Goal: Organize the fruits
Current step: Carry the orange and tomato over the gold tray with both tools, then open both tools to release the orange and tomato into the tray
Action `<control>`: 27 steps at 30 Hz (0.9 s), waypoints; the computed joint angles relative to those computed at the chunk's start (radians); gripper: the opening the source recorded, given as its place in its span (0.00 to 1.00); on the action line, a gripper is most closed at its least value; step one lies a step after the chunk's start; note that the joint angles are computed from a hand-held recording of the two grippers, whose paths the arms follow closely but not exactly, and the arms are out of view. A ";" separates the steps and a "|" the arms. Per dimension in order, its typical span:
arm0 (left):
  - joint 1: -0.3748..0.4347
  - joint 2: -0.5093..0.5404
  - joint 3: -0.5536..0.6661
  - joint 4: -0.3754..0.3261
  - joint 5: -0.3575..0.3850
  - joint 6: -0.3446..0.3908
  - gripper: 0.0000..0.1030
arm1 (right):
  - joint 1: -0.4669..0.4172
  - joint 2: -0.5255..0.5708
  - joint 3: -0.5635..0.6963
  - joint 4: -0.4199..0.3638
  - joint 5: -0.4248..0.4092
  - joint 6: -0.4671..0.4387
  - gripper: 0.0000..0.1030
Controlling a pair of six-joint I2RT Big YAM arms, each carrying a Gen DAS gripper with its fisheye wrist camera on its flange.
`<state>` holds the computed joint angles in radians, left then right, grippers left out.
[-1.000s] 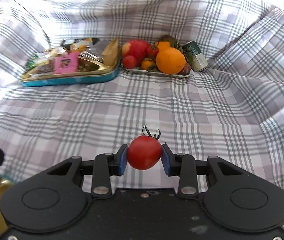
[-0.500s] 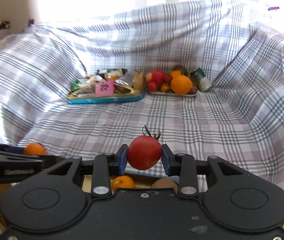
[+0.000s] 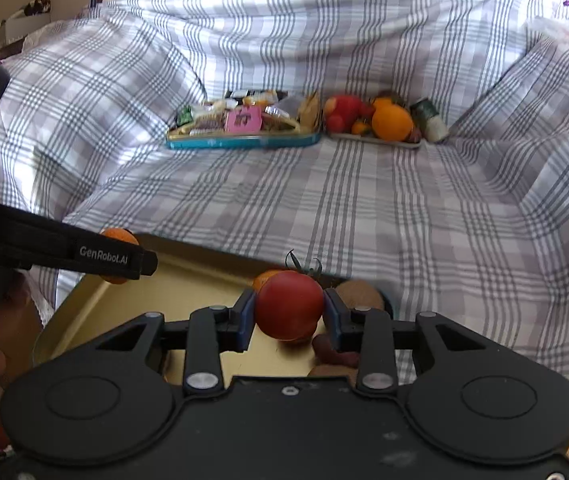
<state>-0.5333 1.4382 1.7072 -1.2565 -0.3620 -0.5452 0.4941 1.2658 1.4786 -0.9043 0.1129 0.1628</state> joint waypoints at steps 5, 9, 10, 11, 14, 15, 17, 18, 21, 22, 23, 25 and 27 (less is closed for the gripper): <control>-0.004 -0.003 -0.007 -0.004 -0.018 -0.026 0.49 | 0.004 0.006 0.000 -0.014 -0.018 -0.007 0.36; -0.007 -0.001 0.002 -0.008 -0.027 -0.027 0.49 | 0.010 0.007 -0.003 -0.013 -0.030 -0.007 0.36; -0.008 -0.002 0.002 -0.008 -0.029 -0.029 0.49 | 0.012 0.006 -0.004 -0.014 -0.031 -0.006 0.36; -0.007 -0.003 0.002 -0.008 -0.028 -0.028 0.49 | 0.013 0.005 -0.005 -0.014 -0.030 -0.005 0.36; -0.012 -0.002 0.002 -0.014 -0.038 -0.032 0.49 | 0.014 0.003 -0.006 -0.019 -0.029 -0.005 0.36; -0.014 -0.002 0.002 -0.016 -0.043 -0.033 0.49 | 0.014 0.004 -0.006 -0.020 -0.029 -0.005 0.36; -0.017 -0.003 0.001 -0.019 -0.053 -0.036 0.49 | 0.013 0.002 -0.006 -0.025 -0.023 0.000 0.36; -0.019 -0.004 0.001 -0.022 -0.059 -0.038 0.49 | 0.013 0.002 -0.005 -0.028 -0.020 0.004 0.36; -0.024 -0.007 -0.002 -0.027 -0.075 -0.041 0.49 | 0.012 0.005 -0.002 -0.037 -0.010 0.021 0.36; -0.026 -0.008 -0.004 -0.027 -0.079 -0.043 0.49 | 0.012 0.005 -0.001 -0.040 -0.006 0.028 0.36; -0.027 -0.010 -0.006 -0.026 -0.082 -0.045 0.49 | 0.012 0.006 0.000 -0.044 0.000 0.037 0.36; -0.030 -0.014 -0.007 -0.028 -0.084 -0.047 0.50 | 0.011 0.009 0.005 -0.053 0.009 0.057 0.36; -0.031 -0.015 -0.009 -0.028 -0.085 -0.050 0.50 | 0.011 0.014 0.011 -0.061 0.016 0.079 0.36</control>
